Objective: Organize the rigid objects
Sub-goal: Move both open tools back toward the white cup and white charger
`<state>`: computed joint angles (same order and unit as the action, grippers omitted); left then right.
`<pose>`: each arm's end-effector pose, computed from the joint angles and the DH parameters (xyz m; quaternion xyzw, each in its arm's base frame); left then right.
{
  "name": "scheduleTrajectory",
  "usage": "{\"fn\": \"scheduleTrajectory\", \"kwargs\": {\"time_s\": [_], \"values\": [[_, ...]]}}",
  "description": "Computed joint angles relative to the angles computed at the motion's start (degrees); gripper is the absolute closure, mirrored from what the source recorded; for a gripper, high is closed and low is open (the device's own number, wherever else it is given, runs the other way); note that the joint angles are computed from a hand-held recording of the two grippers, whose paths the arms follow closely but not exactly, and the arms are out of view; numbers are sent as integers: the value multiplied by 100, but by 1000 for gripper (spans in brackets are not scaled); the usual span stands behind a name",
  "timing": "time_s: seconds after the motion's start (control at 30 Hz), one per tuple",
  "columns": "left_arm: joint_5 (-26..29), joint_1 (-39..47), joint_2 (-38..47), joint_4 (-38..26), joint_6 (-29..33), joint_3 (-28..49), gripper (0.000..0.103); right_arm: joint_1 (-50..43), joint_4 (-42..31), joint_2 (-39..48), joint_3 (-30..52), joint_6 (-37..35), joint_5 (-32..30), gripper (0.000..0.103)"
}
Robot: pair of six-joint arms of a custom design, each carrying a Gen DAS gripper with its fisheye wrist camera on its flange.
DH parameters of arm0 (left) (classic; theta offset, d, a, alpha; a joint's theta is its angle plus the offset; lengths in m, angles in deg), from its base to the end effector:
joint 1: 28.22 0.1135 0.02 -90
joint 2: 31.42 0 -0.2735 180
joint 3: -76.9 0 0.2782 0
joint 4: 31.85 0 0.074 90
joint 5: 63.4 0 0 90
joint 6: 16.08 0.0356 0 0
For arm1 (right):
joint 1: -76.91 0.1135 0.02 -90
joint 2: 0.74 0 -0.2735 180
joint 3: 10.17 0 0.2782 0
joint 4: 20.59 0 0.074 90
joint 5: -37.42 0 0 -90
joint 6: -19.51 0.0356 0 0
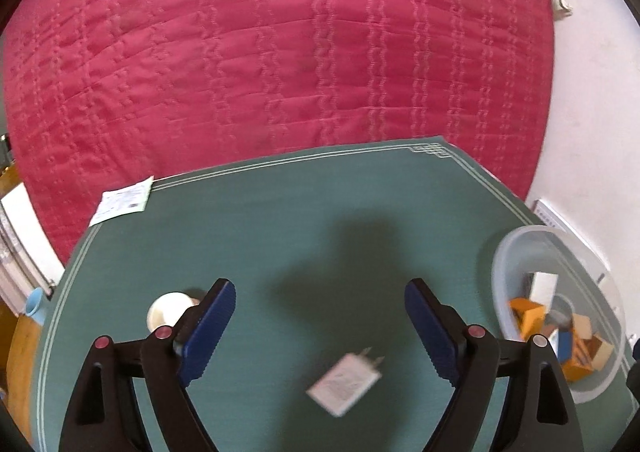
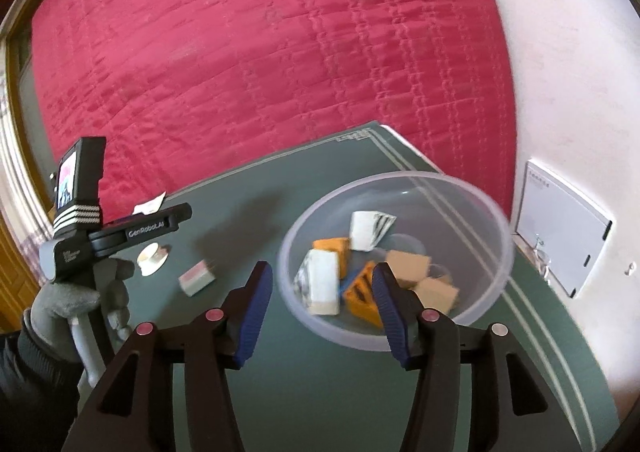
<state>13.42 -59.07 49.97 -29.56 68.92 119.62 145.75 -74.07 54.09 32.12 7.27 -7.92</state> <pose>0.2478 -0.1385 0.1456 0.1479 0.8757 -0.0404 0.4578 0.0863 0.1536 0.1859 0.1491 0.8960 0.0773 0.4112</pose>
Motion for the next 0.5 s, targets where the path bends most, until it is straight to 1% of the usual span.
{"fn": "scheduleTrajectory", "kwargs": {"time_s": [0.1, 0.27, 0.5], "values": [[93, 293, -66, 73, 185, -126, 13, 20, 350, 327, 102, -192, -152, 48], [340, 894, -23, 367, 530, -328, 12, 27, 870, 890, 299, -467, -460, 48], [789, 1785, 452, 714, 594, -340, 12, -66, 1348, 1562, 598, -861, -858, 46]]}}
